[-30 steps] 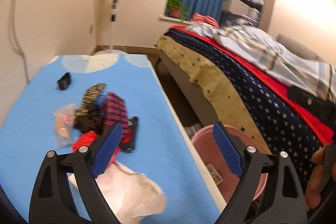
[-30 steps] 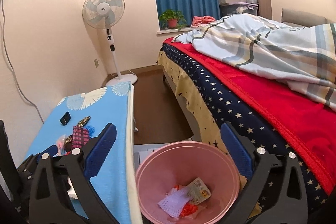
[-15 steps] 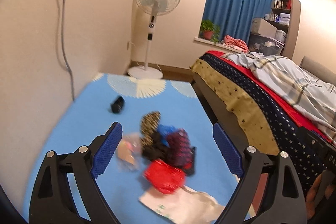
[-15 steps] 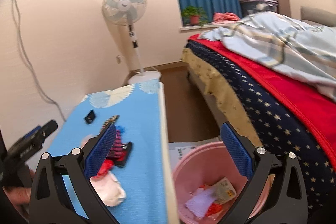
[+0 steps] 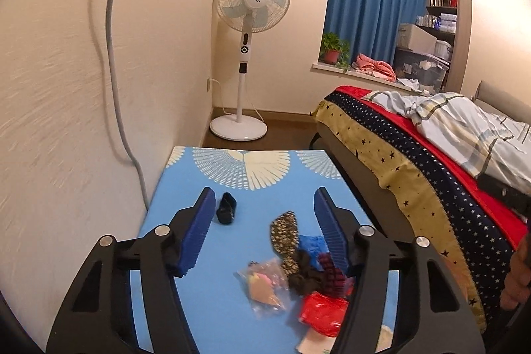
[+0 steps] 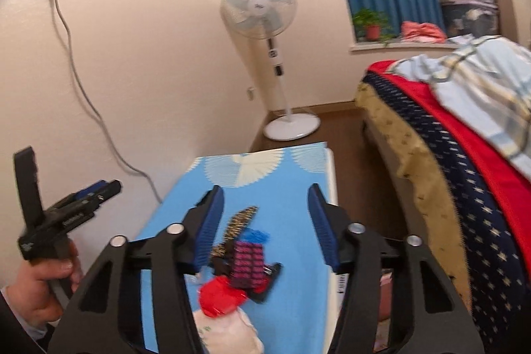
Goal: Collect trash
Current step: 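Move both open grippers back over the remaining trash on the table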
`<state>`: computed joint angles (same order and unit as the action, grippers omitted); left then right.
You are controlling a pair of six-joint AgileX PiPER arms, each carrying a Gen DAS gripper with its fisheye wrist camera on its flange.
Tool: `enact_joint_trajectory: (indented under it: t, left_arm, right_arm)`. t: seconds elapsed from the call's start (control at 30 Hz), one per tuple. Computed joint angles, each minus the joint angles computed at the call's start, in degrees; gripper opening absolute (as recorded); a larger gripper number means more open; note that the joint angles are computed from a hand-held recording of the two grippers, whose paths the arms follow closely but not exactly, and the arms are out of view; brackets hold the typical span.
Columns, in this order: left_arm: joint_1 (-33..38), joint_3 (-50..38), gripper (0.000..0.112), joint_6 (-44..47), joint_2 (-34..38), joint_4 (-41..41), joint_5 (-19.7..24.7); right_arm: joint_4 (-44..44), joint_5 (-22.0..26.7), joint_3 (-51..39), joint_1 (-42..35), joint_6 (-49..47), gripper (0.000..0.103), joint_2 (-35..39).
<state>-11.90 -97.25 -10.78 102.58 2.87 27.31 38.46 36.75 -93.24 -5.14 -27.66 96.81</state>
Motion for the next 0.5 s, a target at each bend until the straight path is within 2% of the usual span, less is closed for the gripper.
enact_joint_trajectory:
  t: [0.07, 0.13, 0.33, 0.4, 0.5]
  left_arm:
    - [0.57, -0.19, 0.059, 2.27, 1.37, -1.58, -0.68]
    - [1.08, -0.17, 0.054, 5.10, 2.93, -4.07, -1.44]
    - [2.90, -2.55, 0.040, 14.94, 9.50, -14.79, -0.83]
    - [3.23, -3.24, 0.040, 16.63, 10.98, -15.49, -0.62]
    - [4.25, -5.06, 0.038, 19.38, 13.58, -17.64, 0.23]
  right_arm:
    - [0.61, 3.01, -5.31, 0.68, -1.21, 0.042, 3.85]
    - [0.39, 5.89, -11.24, 1.63, -2.19, 0.040, 8.33]
    - [1.18, 8.09, -19.29, 2.96, -4.25, 0.039, 17.96]
    - [0.57, 10.15, -23.34, 3.07, -1.38, 0.039, 22.81]
    - [-1.64, 16.12, -33.77, 2.96, 4.92, 0.040, 31.14]
